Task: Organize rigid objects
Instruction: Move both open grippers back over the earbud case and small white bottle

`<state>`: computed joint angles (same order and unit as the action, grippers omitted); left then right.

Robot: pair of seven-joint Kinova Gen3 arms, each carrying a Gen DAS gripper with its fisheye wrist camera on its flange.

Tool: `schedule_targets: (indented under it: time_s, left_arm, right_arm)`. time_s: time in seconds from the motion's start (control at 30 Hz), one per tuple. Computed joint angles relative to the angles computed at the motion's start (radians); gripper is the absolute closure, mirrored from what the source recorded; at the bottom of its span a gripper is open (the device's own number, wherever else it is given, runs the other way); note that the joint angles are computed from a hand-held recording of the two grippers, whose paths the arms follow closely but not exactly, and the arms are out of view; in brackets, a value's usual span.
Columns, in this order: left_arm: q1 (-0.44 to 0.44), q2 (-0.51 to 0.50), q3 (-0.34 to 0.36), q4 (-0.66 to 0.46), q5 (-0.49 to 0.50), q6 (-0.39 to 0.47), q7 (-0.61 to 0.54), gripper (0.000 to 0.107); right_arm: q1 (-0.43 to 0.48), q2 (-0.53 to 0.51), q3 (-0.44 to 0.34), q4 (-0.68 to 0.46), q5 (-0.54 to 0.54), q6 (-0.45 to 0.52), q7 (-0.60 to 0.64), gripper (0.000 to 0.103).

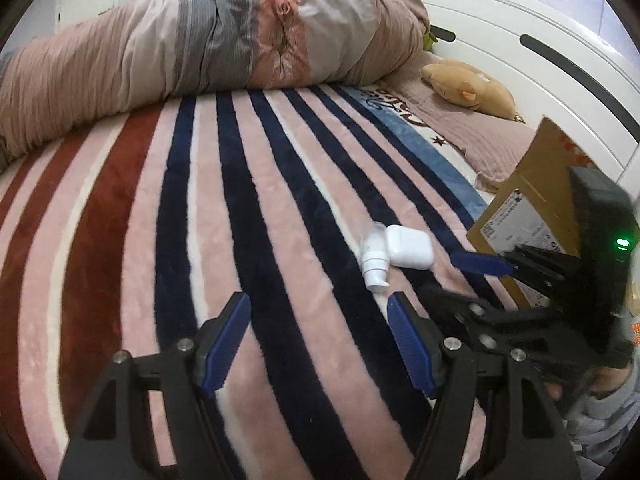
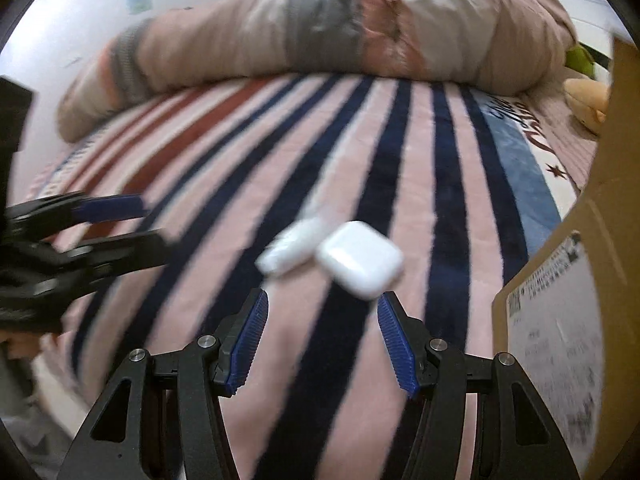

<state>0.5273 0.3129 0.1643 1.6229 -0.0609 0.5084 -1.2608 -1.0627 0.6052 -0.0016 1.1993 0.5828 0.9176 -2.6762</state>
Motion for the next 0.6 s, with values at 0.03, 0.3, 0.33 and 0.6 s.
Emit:
schedule_targets:
  time_s: [0.03,0.3,0.33,0.6]
  left_arm:
    - [-0.012,0.012,0.009,-0.006,0.012,0.001,-0.015,0.04]
    - [-0.05,0.084,0.03,-0.056,0.083,0.011,-0.076,0.04]
    - [-0.055,0.091,0.034,-0.062,0.093,0.013,-0.086,0.04]
    - [-0.067,0.174,0.072,-0.154,0.157,0.037,-0.176,0.045]
  right_arm:
    - [0.0,0.015,0.012,-0.006,0.014,0.001,-0.003,0.049]
    - [0.054,0.063,0.021,-0.038,-0.006,-0.051,0.056,0.047]
    - [0.048,0.057,0.029,-0.024,0.0,-0.064,0.044,0.047]
    - [-0.012,-0.016,0.031,0.118,0.054,-0.121,-0.026,0.047]
